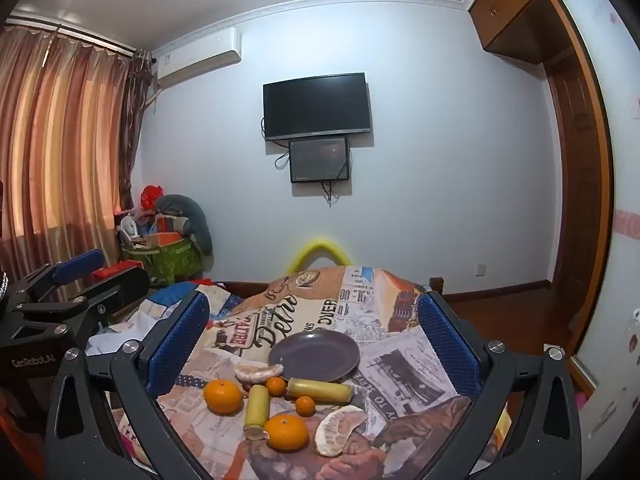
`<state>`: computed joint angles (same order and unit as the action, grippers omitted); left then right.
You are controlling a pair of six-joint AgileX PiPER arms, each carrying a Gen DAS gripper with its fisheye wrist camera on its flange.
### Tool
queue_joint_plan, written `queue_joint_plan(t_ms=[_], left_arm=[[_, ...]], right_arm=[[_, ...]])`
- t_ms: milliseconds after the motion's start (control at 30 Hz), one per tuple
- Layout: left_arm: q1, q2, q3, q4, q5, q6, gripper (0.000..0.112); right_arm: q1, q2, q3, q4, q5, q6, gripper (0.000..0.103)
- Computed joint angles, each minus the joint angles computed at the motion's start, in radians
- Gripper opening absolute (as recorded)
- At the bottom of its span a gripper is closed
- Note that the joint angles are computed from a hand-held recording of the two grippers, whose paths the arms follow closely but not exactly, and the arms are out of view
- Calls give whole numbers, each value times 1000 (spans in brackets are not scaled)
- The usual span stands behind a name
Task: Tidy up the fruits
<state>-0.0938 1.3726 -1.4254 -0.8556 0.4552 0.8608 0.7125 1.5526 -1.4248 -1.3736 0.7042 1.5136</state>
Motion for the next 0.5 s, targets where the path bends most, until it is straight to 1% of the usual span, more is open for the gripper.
queue_joint_plan(t_ms=[267, 300, 333, 367, 500], left_arm=[[-34, 17, -26, 83, -16, -97, 103], [-20, 15, -20, 54, -11, -75, 103], [-22, 18, -23, 57, -13, -80, 103], [-6, 10, -7, 20, -8, -47, 103], [-10, 9, -10, 44, -12, -75, 103]], right_arm=[[3, -4, 6, 2, 5, -10, 103], [0, -1, 4, 7, 0, -11, 103], [-5, 7, -7, 16, -6, -17, 103], [-5, 10, -9, 17, -8, -16, 103], [-5, 20, -20, 23, -11, -18, 103]])
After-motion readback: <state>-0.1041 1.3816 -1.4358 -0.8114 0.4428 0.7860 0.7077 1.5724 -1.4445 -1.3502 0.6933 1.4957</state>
